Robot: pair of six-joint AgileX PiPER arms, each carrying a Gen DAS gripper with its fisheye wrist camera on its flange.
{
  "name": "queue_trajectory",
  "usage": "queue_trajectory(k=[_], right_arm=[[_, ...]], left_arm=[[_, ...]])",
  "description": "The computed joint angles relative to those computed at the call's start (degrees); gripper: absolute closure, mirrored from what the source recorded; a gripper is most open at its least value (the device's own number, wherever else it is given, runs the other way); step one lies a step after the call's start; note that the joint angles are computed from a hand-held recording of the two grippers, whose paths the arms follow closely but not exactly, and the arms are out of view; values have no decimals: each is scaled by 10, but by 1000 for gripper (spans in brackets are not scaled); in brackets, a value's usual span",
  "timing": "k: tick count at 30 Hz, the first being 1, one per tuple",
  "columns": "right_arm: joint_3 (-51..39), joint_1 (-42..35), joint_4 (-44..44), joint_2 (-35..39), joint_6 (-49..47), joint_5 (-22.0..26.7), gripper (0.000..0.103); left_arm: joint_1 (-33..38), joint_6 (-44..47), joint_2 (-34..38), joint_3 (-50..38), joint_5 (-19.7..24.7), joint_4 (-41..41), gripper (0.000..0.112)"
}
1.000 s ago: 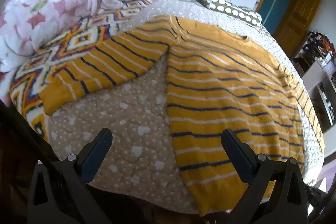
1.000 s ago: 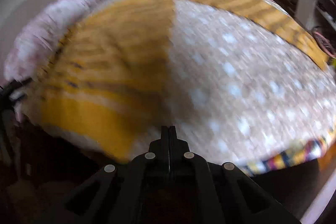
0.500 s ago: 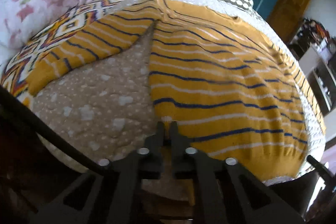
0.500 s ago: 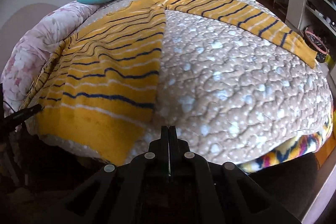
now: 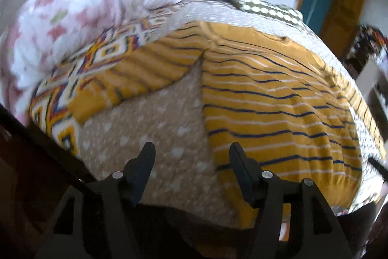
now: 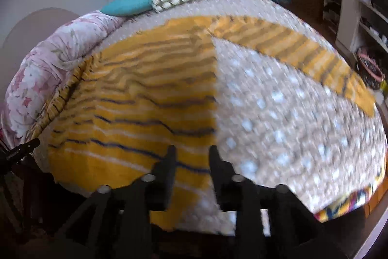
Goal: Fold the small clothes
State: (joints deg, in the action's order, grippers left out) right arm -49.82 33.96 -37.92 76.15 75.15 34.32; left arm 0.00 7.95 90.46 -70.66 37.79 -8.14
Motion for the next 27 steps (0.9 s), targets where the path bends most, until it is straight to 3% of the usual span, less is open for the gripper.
queue_trajectory(k=[2, 10, 15, 21, 25, 27], right_arm=[[-41, 13, -26, 33, 10, 9, 53], [-193, 6, -63, 171, -53, 13, 53], [-299, -33, -12, 263, -125, 20, 53], [-354, -73, 62, 329, -170, 19, 53], [-335, -77, 40, 327, -149, 0, 48], [-333, -76, 30, 328, -137, -2, 46]], left_arm=[[-21, 3, 23, -30, 7, -1, 42], [-99, -20, 152, -162, 26, 37, 40], [-111, -55, 243, -253, 45, 43, 40], [-108, -55, 265, -253, 15, 22, 23], [-124, -86, 263, -228, -21, 75, 15], [-127, -101, 268, -233, -17, 93, 12]])
